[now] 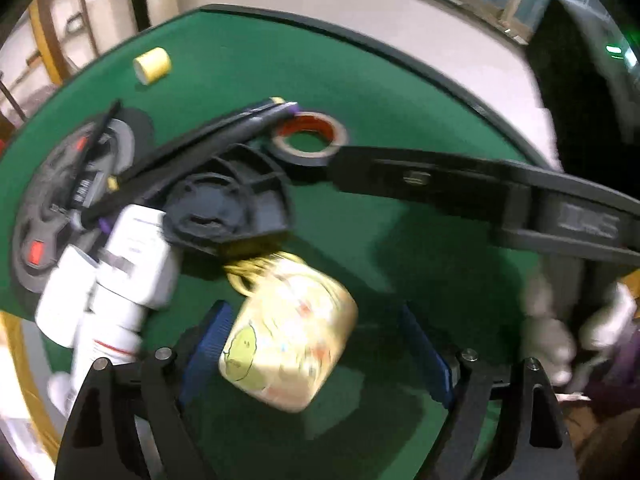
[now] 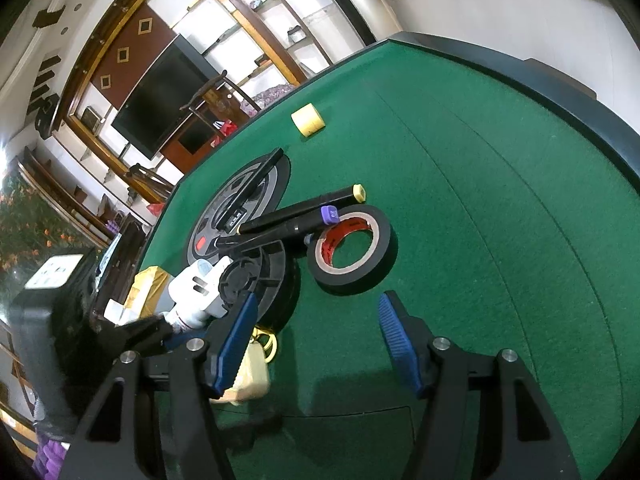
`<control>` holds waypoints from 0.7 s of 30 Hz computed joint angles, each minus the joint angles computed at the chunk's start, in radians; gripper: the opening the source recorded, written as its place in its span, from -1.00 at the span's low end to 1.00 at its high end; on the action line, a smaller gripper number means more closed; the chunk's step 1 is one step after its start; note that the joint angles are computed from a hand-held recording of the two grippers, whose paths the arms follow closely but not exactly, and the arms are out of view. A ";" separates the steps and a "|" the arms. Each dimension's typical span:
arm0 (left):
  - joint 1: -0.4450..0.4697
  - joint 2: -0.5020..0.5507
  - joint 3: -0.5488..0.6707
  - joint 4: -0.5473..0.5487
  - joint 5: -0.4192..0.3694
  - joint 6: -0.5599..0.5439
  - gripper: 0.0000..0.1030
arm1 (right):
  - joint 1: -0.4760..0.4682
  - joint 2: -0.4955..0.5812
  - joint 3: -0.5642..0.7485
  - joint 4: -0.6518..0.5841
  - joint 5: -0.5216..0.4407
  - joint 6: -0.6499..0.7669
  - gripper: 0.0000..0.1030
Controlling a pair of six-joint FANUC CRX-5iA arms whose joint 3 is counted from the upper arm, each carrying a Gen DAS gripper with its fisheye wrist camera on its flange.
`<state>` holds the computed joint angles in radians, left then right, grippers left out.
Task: Organize rigid objects
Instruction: 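Grasp the cream cartoon-printed plastic case with the left tool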
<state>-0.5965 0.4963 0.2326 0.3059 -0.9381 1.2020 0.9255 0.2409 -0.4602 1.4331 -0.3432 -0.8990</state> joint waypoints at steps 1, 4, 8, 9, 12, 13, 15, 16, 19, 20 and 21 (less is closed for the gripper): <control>-0.006 -0.009 -0.013 0.000 0.008 -0.005 0.66 | -0.002 0.000 -0.001 -0.001 0.007 -0.002 0.22; -0.034 -0.025 -0.023 -0.064 0.030 0.037 0.66 | -0.008 0.002 0.001 -0.007 0.024 -0.001 0.22; -0.079 -0.016 0.018 -0.195 0.053 0.167 0.68 | -0.008 0.001 0.001 -0.009 0.024 -0.009 0.22; -0.083 -0.014 0.022 -0.206 0.060 0.195 0.68 | -0.008 0.002 0.002 -0.013 0.024 -0.006 0.23; -0.088 -0.033 -0.008 -0.231 0.116 0.273 0.68 | -0.003 0.005 0.008 -0.035 0.016 0.009 0.23; -0.093 -0.047 -0.027 -0.252 0.147 0.314 0.65 | 0.001 0.008 0.012 -0.049 0.012 0.020 0.23; -0.086 -0.061 -0.050 -0.263 0.187 0.355 -0.04 | 0.003 0.010 0.015 -0.060 0.009 0.029 0.23; -0.071 -0.083 -0.094 -0.211 0.214 0.329 -0.03 | 0.004 0.011 0.017 -0.062 0.007 0.029 0.24; -0.027 -0.155 -0.246 -0.001 0.309 0.253 -0.03 | 0.006 0.013 0.019 -0.068 0.000 0.034 0.25; -0.021 -0.189 -0.286 0.004 0.336 0.268 -0.03 | 0.007 0.013 0.020 -0.073 -0.002 0.038 0.26; -0.012 -0.223 -0.335 0.045 0.365 0.250 -0.03 | 0.010 0.015 0.022 -0.081 -0.006 0.045 0.26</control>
